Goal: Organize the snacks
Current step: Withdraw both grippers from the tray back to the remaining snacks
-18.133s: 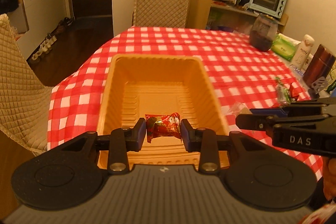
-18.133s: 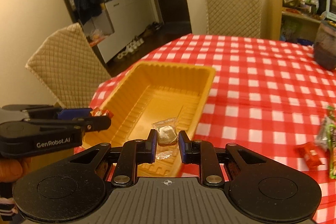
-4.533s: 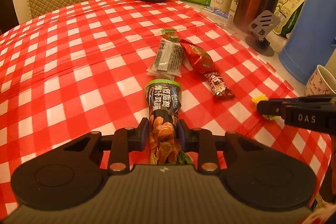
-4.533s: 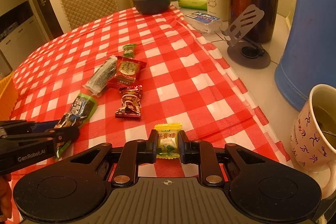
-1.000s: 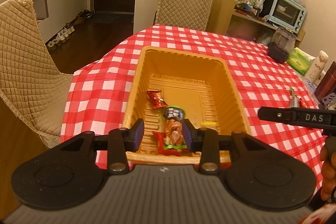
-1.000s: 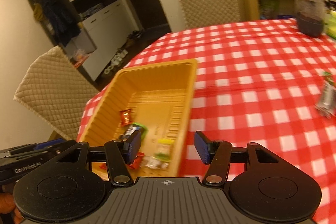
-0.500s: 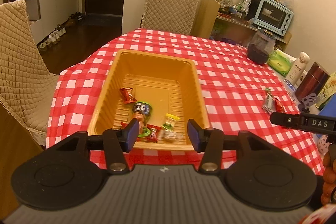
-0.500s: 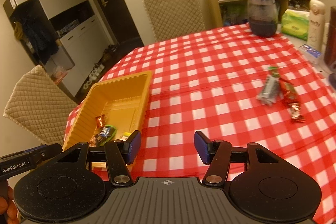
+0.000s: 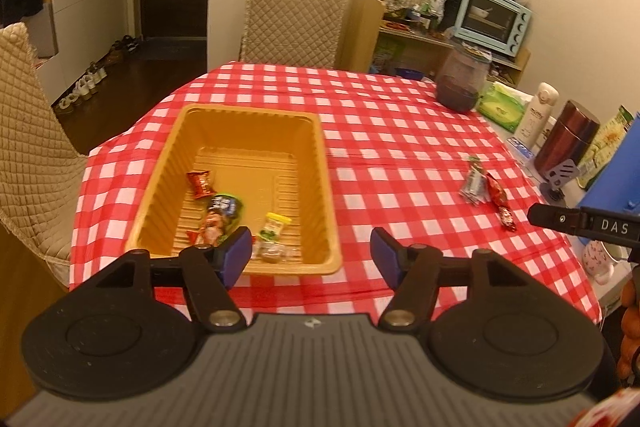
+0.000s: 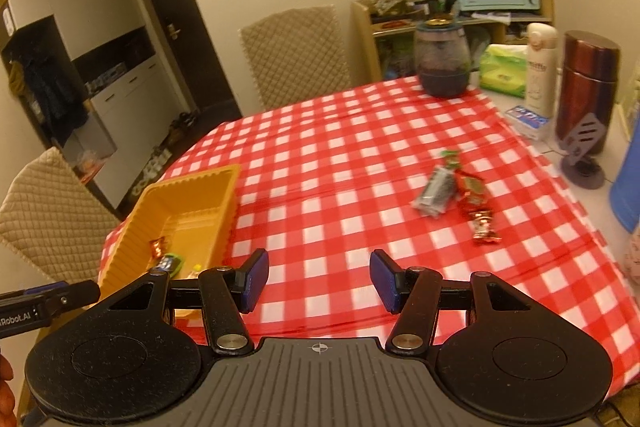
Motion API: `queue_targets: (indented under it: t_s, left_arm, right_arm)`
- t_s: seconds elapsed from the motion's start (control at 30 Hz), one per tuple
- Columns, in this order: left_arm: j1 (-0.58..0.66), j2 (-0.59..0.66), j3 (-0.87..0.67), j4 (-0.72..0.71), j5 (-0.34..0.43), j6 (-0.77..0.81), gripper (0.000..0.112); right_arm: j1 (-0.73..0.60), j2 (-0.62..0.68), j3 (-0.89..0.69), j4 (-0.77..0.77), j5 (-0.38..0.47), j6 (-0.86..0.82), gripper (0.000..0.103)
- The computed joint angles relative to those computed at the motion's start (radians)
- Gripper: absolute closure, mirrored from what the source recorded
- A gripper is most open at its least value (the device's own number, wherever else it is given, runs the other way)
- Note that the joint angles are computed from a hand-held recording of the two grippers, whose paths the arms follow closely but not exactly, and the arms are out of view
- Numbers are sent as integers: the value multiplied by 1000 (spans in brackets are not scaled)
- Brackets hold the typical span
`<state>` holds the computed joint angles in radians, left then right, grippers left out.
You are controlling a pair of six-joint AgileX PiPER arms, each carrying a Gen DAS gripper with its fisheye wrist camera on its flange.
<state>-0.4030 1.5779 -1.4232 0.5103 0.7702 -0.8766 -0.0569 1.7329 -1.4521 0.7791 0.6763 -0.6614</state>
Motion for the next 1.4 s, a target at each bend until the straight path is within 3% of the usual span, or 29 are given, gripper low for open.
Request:
queue_targets:
  t_s: [0.83, 1.13, 1.4]
  left_arm:
    - [-87, 208, -229, -77, -2, 93, 42]
    - [-101, 389, -448, -164, 10, 206, 42]
    - [-98, 606, -751, -244, 92, 329, 42]
  right_arm:
    - [-220, 9, -21, -1, 18, -16, 45]
    - [-272, 96, -93, -27, 12, -20, 44]
    - [-273, 217, -198, -58, 8, -18, 45]
